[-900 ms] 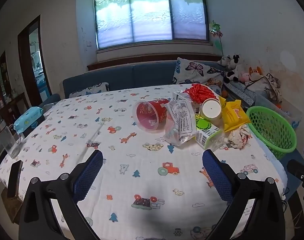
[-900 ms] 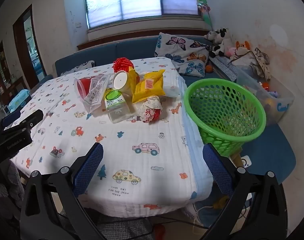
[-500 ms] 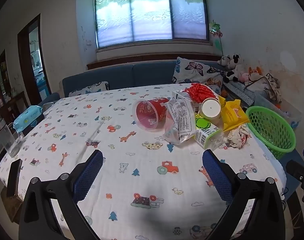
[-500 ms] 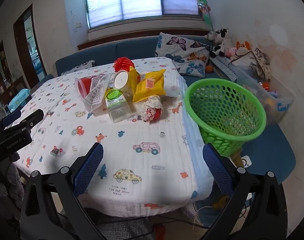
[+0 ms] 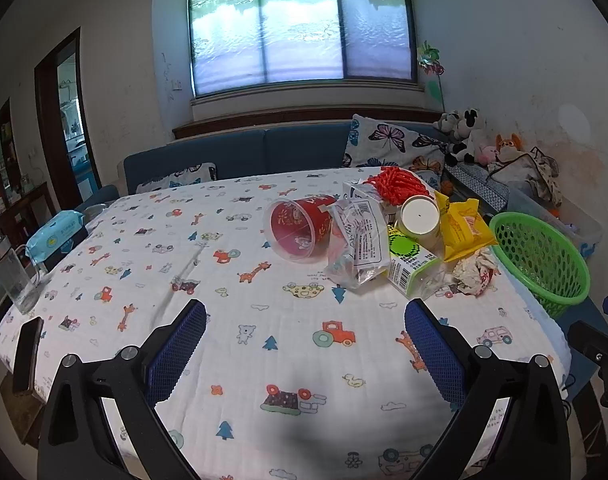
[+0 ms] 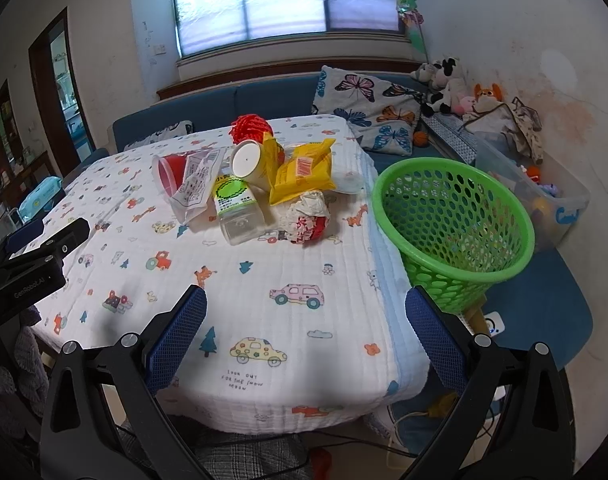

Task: Collect trash
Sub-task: 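Move both tools toward the pile of items on the table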

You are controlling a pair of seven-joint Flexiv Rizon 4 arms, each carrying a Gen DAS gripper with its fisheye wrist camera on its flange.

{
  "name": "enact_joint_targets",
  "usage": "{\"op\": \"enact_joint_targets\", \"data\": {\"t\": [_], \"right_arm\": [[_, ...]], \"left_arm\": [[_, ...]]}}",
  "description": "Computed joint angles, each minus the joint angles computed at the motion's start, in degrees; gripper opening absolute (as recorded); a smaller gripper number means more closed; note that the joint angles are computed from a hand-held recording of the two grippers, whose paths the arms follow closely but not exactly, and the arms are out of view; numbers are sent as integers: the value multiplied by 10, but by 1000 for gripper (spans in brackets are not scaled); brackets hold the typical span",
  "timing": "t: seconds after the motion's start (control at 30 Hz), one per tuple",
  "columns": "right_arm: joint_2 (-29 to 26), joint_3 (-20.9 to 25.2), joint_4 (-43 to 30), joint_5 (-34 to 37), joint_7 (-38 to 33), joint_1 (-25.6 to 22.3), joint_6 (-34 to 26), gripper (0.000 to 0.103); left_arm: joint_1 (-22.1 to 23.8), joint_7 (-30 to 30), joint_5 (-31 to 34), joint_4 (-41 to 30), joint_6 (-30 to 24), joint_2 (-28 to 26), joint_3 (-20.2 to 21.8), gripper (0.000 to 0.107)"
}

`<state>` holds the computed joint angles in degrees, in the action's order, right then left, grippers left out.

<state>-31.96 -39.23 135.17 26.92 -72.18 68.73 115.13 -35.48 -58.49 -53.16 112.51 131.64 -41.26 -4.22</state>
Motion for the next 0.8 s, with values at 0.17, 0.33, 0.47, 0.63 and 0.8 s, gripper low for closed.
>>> {"op": "enact_joint_targets", "data": {"t": [0.17,0.33,0.47,0.63,0.8], "right_arm": [[-1,3,-1,0,-2,-1,1,98],[-1,2,-2,0,-4,1,2,98],[0,0,-1,4,-6,5,3,98],[1,-4,0,7,-8,10,3,98],[3,-6,3,11,-9,14,7,98]], "left_arm": [[1,-1,-1,-1,-1,-1,-1,97],[5,-12,11,5,0,1,-1,97],[7,-20,17,7,-2,4,-1,97],[8,-28,24,11,-2,6,1,97],[8,-36,32,16,-1,8,2,97]]}}
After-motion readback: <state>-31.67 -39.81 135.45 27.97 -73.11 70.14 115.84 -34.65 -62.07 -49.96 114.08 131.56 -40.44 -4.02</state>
